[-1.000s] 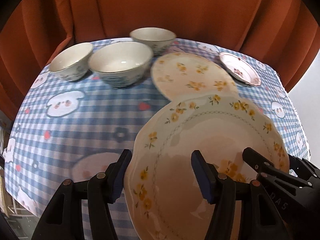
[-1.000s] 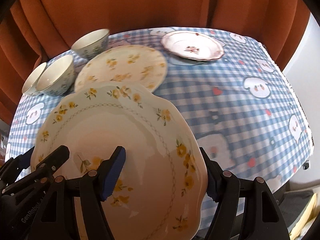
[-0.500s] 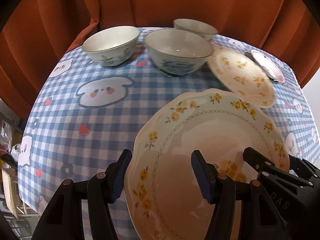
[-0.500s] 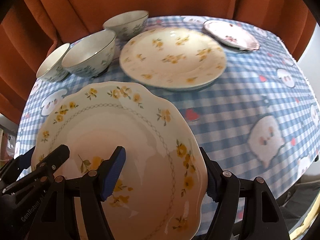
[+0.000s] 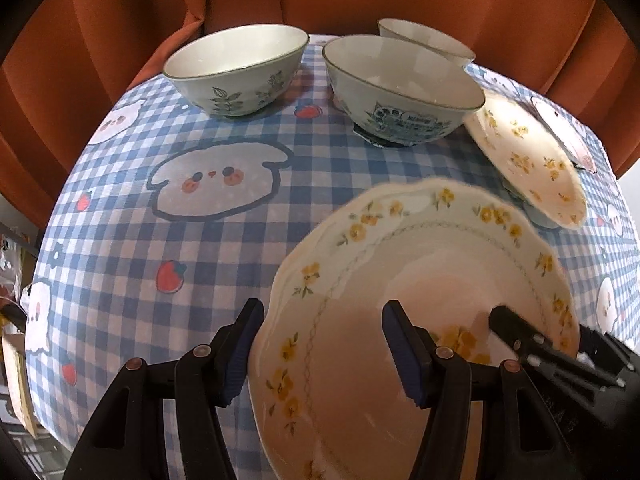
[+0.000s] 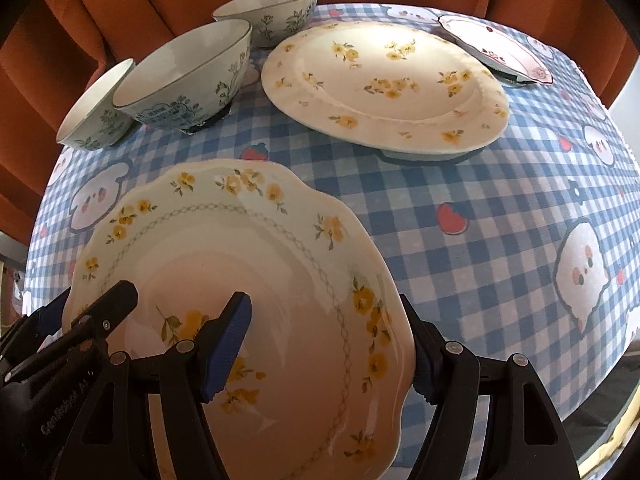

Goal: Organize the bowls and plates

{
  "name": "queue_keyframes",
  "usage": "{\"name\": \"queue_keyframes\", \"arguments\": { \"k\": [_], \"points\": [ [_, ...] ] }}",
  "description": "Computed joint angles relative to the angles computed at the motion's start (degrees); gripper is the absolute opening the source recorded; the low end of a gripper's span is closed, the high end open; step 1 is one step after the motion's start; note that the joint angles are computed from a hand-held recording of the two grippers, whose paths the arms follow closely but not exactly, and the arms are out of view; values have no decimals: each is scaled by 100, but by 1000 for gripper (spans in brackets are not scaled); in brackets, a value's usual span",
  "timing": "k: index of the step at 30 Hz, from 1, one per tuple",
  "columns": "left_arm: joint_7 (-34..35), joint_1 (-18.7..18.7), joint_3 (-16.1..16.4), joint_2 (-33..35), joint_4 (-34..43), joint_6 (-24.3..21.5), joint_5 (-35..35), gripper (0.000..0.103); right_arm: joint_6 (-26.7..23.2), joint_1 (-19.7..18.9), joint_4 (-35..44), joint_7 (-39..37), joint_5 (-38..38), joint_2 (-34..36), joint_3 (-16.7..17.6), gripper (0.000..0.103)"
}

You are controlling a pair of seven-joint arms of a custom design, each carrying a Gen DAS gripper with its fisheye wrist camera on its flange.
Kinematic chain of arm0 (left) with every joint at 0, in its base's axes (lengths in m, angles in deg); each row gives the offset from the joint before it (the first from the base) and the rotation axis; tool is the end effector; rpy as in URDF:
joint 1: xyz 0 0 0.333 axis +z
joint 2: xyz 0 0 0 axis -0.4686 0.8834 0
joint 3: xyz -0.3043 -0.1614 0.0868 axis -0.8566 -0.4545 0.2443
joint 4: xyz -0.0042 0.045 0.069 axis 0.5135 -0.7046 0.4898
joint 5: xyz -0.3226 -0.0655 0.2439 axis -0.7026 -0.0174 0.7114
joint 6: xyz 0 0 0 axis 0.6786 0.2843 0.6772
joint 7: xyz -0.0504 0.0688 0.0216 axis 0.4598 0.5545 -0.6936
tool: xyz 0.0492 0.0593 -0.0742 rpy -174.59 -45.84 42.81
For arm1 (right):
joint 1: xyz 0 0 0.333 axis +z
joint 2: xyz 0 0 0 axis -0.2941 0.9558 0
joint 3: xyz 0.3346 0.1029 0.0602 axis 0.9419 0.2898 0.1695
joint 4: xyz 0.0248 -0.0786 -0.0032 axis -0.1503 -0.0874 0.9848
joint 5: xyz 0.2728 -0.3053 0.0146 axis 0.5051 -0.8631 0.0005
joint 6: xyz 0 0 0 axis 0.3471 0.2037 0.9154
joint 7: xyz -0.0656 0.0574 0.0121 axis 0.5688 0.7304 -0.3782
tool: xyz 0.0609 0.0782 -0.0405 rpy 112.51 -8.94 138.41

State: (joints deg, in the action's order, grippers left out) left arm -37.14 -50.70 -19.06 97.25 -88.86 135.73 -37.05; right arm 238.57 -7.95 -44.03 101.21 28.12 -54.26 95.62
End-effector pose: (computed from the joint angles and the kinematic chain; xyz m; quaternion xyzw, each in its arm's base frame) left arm 0.5832 -0.1501 0.2652 -0.7793 0.5910 -0.1482 0.1461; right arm 0.6106 0.1890 0.2605 -0.7439 0.6404 -0.0883 0.1697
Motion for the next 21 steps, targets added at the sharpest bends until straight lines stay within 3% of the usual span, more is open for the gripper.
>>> {"name": "queue_keyframes", "arguments": {
  "k": [1, 7, 12, 17, 21],
  "points": [
    [-126, -180, 186, 22, 22, 7, 188, 62, -14, 7, 57, 17, 5, 44, -5, 73],
    [-584, -454, 451, 123, 147, -150, 730, 64, 45, 156, 274, 162, -154, 208, -148, 76],
    [-329, 60, -87, 67, 179, -323, 411, 64, 13, 172, 330, 238, -275, 237, -164, 76],
    [-237, 165, -261, -112, 51, -466, 406, 68, -224, -207, 256, -212, 6, 91, 218, 77],
    [-373, 216, -378, -354, -130, -531, 591, 70, -161, -95, 36, -317, -5, -171, 89, 77]
  ]
}}
